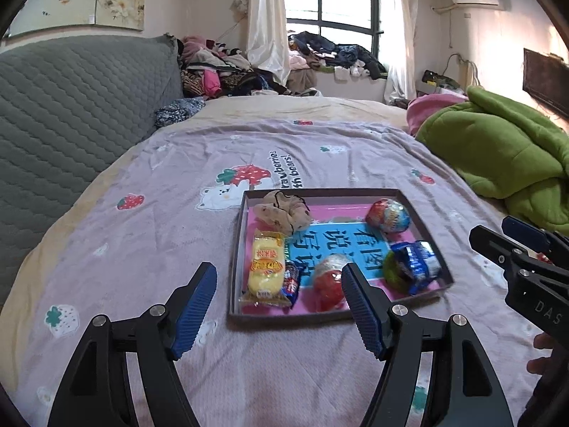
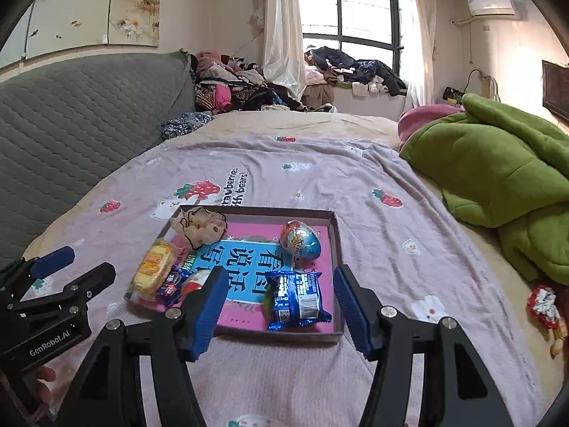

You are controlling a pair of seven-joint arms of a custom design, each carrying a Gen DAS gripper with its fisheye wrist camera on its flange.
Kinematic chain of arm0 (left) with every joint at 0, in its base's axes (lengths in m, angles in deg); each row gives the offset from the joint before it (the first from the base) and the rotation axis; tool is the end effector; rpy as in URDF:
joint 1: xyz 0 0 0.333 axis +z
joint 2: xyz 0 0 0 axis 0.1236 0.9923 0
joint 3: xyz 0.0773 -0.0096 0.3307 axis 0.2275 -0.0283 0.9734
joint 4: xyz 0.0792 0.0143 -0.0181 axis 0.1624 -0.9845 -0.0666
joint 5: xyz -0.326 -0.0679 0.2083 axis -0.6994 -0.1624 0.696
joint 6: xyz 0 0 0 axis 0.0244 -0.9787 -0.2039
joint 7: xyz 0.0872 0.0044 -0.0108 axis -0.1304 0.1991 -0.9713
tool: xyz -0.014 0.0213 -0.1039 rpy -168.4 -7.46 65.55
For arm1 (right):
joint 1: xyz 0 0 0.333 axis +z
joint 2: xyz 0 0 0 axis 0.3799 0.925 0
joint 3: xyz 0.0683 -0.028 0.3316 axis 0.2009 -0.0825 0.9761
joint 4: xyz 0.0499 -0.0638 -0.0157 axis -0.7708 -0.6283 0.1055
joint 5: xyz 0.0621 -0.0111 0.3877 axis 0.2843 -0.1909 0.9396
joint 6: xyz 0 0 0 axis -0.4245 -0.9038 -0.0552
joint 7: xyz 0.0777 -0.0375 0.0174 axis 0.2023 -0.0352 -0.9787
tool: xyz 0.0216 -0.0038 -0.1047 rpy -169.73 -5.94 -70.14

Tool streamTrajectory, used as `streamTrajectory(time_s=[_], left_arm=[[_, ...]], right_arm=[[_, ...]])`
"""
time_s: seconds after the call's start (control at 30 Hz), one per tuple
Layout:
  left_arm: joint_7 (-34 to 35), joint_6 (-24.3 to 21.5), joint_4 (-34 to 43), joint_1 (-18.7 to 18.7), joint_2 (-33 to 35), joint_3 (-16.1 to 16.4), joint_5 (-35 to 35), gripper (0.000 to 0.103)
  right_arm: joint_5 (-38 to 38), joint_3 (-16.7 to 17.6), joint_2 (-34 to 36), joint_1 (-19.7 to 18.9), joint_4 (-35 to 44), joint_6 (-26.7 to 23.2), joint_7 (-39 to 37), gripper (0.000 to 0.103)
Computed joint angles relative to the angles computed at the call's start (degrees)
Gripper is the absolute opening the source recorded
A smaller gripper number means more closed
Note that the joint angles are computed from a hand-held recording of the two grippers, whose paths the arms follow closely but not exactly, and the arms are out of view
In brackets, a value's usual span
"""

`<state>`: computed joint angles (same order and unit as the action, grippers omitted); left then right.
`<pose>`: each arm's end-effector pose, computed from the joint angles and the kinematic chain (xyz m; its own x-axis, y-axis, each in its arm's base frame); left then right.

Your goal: Organize objects

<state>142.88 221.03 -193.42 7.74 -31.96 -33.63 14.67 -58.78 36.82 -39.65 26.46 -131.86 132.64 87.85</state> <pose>0.4672 -0.1557 0.5832 -0.1728 -0.9849 0.0086 -0.6016 0.0986 -0.7927 0.4242 0.1282 0.5893 -0.0428 -0.9990 -0.0132 -0.5837 0.0357 -0.8112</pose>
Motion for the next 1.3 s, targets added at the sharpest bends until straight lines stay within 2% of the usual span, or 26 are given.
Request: streamTrajectory(time_s=[0.1,0.5,0.63,0.73,0.8,0.87,1.1,1.3], left_arm=[[0.81,-2.41,-0.68,-1.58,-2.88,1.16,-1.79,0.074],[2.49,-9.78,-4.24,-2.09,-15.44,1.89,-4.93,0.074],[2.49,-10.80,-6.68,-1.72,-19.28,1.45,-5.35,0.074],[2.82,-11.65,-9.21,-2.34,-22.10,1.71,-6.31,0.074],[4.17,-12.70,-10.83,-4.14,-23.52,2.77,-7.52,0.074],[4.35,-13.88,-12.70,-4.33,-25.55,2.23,-7.89,0.074],[3.22,-13.05,-19.22,-6.01,-31.19,0.53,-9.83,0.074],[1.50,-12.25,-23.45,-6.51,-33.42,-0.09,-10.54,0.074]], right_arm=[[1.15,-0.24,-2.70,1.39,-0.36,-2.05,-1.23,0.061],[4.39,1.00,-13.66,4.27,-2.28,-9.06,-3.06,0.061],[5.07,1.49,-17.32,5.29,-3.94,-11.28,-3.52,0.061],[5.44,1.82,-20.14,6.15,-6.11,-12.09,-3.65,0.061],[5.78,2.11,-21.80,6.50,-7.77,-12.48,-3.25,0.061],[6.73,1.76,-23.45,7.74,-9.60,-13.16,-3.36,0.061],[8.53,1.56,-28.74,9.87,-15.25,-14.84,-3.02,0.061],[8.07,2.17,-31.80,9.83,-19.60,-14.29,-2.56,0.061]])
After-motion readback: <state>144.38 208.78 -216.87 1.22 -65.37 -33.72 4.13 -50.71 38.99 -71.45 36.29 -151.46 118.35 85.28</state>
